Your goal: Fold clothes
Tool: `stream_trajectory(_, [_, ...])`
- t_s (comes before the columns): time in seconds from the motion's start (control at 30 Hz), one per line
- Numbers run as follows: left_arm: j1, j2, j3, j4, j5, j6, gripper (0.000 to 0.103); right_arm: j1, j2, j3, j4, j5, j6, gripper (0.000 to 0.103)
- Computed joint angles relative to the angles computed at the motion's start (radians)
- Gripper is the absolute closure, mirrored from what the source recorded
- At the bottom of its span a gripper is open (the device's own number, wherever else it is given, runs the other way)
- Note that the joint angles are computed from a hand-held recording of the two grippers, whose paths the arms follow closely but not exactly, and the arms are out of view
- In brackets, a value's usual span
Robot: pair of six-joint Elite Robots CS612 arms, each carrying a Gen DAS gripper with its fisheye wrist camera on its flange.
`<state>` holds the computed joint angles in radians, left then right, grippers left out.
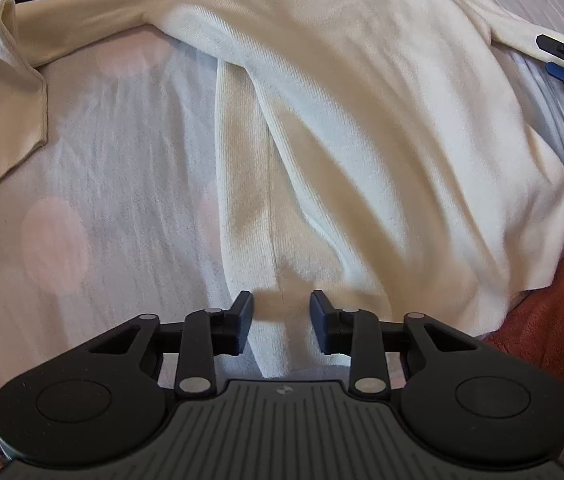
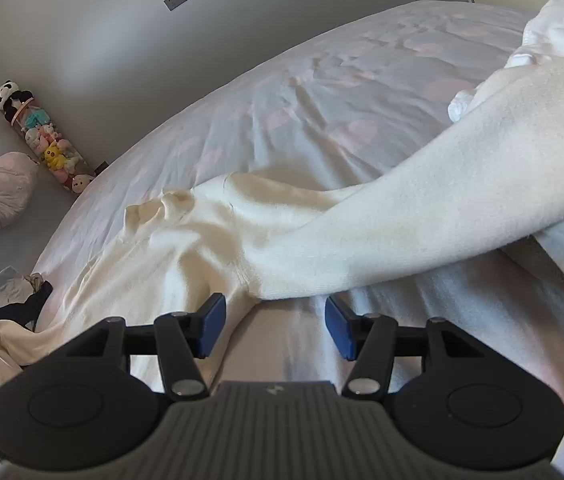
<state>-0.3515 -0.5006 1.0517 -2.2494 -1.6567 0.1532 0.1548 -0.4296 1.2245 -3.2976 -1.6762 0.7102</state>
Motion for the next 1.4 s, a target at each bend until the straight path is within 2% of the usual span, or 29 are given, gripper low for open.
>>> stream_trajectory(0.1, [-0.004,0.0,0.011,-0.024,0.014,0.002,0.097,-0.002,0.002,-0.003,0.01,0.005,0.005,0.044])
stream_trajectory(0.17, [-0.001,-0.005,0.02,-0.04,0.007,0.0,0.099,-0.003,0.002,-0.002,0.013,0.007,0.014,0.044])
stream_trajectory(0.37, [0.041,-0.055,0.07,-0.11,-0.098,-0.05,0.1,-0.007,-0.003,0.009,0.01,0.018,0.032,0.044])
stream_trajectory(0.43, [0.057,-0.067,0.077,-0.12,-0.109,-0.069,0.1,-0.006,-0.005,0.011,0.014,0.019,0.038,0.044])
stream_trajectory(0.53, [0.074,-0.068,0.071,-0.112,-0.074,-0.099,0.1,-0.006,-0.013,0.016,0.032,0.024,0.038,0.045])
stream_trajectory(0.63, [0.083,-0.05,0.038,-0.063,-0.048,-0.153,0.1,-0.009,-0.029,0.028,0.067,0.069,0.027,0.052])
stream_trajectory(0.7, [0.089,-0.038,0.024,-0.045,-0.054,-0.172,0.1,-0.015,-0.049,0.037,0.131,0.123,0.005,0.062])
stream_trajectory(0.8, [0.091,-0.03,0.014,-0.035,-0.066,-0.172,0.1,-0.027,-0.083,0.047,0.254,0.245,-0.079,0.062])
stream_trajectory(0.9, [0.086,-0.035,0.029,-0.052,-0.057,-0.14,0.1,-0.027,-0.115,0.032,0.457,0.361,-0.281,0.062])
stream_trajectory(1.0, [0.087,-0.041,0.049,-0.083,-0.066,-0.121,0.1,-0.009,-0.136,0.003,0.658,0.369,-0.517,0.062])
stream_trajectory(1.07, [0.093,-0.042,0.054,-0.097,-0.088,-0.13,0.1,0.002,-0.142,-0.016,0.765,0.361,-0.615,0.062])
stream_trajectory(1.17, [0.1,-0.046,0.064,-0.119,-0.118,-0.147,0.1,0.015,-0.134,-0.046,0.866,0.352,-0.694,0.062])
stream_trajectory(1.27, [0.1,-0.044,0.069,-0.139,-0.127,-0.142,0.1,0.025,-0.114,-0.078,0.901,0.365,-0.716,0.063])
stream_trajectory(1.37, [0.1,-0.046,0.076,-0.152,-0.129,-0.139,0.1,0.041,-0.087,-0.121,0.902,0.36,-0.713,0.098])
stream_trajectory(1.4, [0.102,-0.046,0.077,-0.155,-0.135,-0.142,0.1,0.044,-0.08,-0.135,0.892,0.378,-0.701,0.099])
